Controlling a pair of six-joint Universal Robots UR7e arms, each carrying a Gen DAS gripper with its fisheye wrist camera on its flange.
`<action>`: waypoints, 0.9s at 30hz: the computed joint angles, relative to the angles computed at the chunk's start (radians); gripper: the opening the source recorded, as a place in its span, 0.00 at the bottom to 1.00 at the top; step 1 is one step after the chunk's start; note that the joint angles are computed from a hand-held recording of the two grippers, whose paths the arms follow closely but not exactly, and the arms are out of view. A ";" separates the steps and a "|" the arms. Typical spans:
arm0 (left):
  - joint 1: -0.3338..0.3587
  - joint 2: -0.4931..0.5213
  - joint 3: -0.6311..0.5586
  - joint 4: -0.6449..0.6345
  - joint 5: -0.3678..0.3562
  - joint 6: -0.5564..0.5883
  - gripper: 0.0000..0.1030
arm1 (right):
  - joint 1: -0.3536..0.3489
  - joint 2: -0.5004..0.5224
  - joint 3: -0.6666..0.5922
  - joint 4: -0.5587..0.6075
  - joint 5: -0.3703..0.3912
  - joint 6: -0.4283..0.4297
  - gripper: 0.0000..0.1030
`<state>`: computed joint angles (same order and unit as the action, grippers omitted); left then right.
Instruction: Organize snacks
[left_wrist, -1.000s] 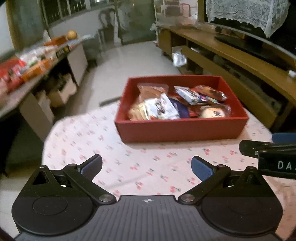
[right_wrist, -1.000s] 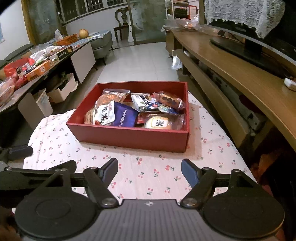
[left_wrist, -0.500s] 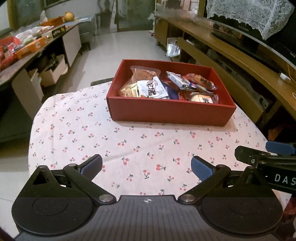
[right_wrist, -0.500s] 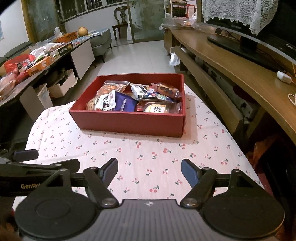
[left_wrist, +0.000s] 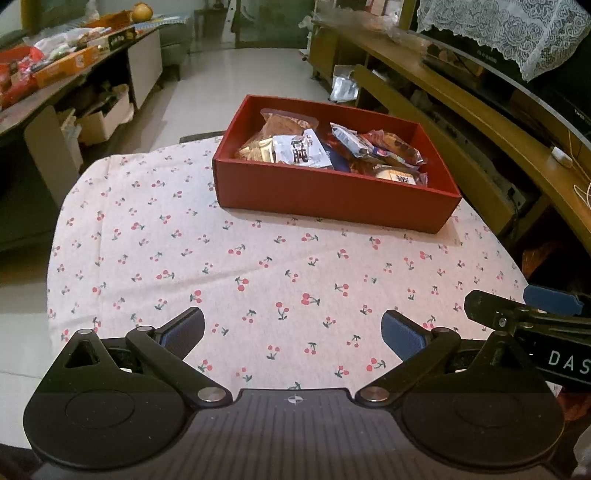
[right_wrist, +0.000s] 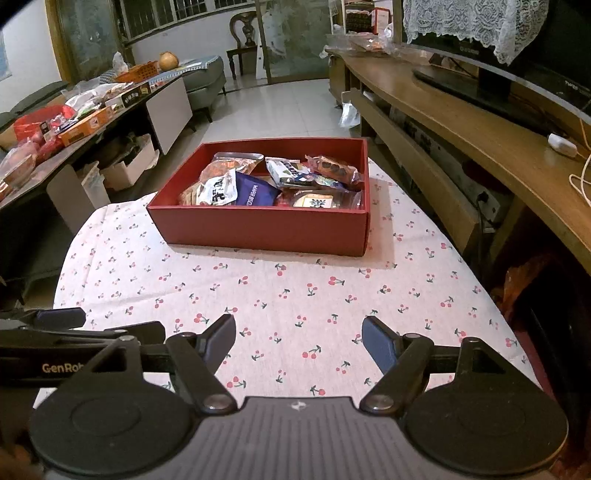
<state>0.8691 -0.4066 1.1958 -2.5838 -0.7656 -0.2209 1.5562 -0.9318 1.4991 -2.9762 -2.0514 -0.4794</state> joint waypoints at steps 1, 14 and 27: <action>0.001 -0.002 0.003 0.001 -0.005 -0.004 1.00 | 0.000 0.000 0.000 0.000 0.000 0.000 0.92; -0.006 -0.007 0.029 -0.045 0.022 0.008 1.00 | 0.002 -0.001 0.010 0.006 -0.017 -0.001 0.95; -0.011 -0.005 0.035 -0.048 0.039 0.011 1.00 | 0.000 -0.001 0.005 0.018 -0.017 0.002 0.96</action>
